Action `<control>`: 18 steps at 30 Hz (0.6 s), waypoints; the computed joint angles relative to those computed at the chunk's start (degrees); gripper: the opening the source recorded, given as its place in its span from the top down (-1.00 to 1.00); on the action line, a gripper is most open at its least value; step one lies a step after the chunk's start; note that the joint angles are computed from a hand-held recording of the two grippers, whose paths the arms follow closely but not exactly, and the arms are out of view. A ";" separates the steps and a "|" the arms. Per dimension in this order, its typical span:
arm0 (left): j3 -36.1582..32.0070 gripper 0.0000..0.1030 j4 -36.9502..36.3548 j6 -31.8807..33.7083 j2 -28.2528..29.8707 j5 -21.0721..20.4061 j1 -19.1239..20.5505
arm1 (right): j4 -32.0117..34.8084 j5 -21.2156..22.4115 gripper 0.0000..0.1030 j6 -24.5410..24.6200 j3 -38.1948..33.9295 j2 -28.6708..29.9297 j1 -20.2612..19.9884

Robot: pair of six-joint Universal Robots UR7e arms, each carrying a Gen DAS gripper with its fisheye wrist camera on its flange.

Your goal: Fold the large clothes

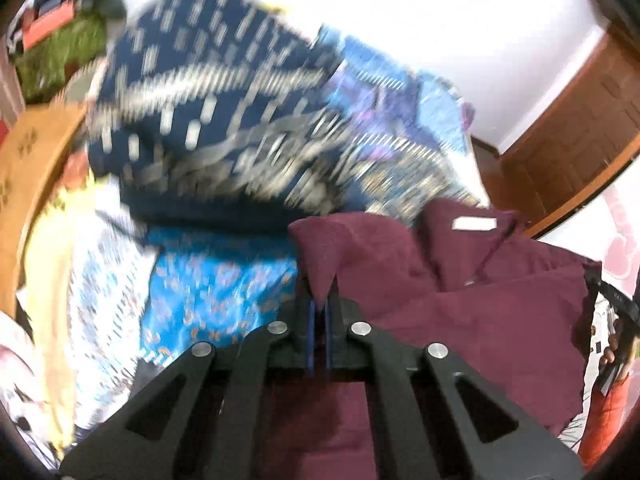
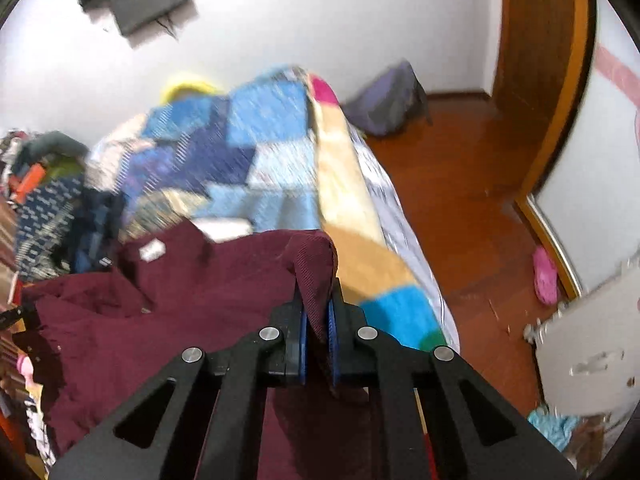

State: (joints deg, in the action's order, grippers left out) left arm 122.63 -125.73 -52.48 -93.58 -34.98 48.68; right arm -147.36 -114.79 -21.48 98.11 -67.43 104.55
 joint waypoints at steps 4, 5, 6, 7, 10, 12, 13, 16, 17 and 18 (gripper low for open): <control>-4.15 0.99 3.62 1.03 1.32 4.85 -4.98 | 0.25 1.86 0.86 -2.02 -2.16 -0.08 2.53; -5.52 0.99 3.49 2.06 2.18 5.99 -5.76 | -0.28 2.04 0.86 -2.67 -2.59 0.19 3.19; -6.54 0.99 3.15 3.13 3.00 6.82 -5.98 | -1.12 1.88 0.86 -3.56 -3.03 0.66 3.86; -7.54 0.99 3.23 4.07 3.62 7.81 -5.85 | -2.12 1.63 0.86 -4.03 -3.35 1.18 4.37; -9.85 0.99 1.30 7.31 5.92 9.56 -4.36 | -4.88 0.54 0.86 -5.19 -4.09 2.97 4.99; -11.18 0.99 0.03 8.78 7.77 9.58 -1.92 | -4.60 -0.55 0.86 -4.76 -5.95 5.12 4.48; -12.03 0.99 0.60 8.68 8.79 9.87 -0.23 | -4.10 -0.99 0.86 -4.02 -6.77 6.16 4.06; -13.00 0.98 1.48 8.59 11.34 10.91 4.54 | -4.00 -5.83 0.86 -2.49 -8.99 10.36 2.49; -13.65 0.96 3.82 7.02 12.43 11.91 6.62 | -3.98 -7.72 0.85 -1.59 -9.58 11.85 1.66; -13.96 0.92 4.80 6.23 13.02 12.31 7.75 | -3.28 -9.08 0.84 -0.47 -10.22 12.89 1.02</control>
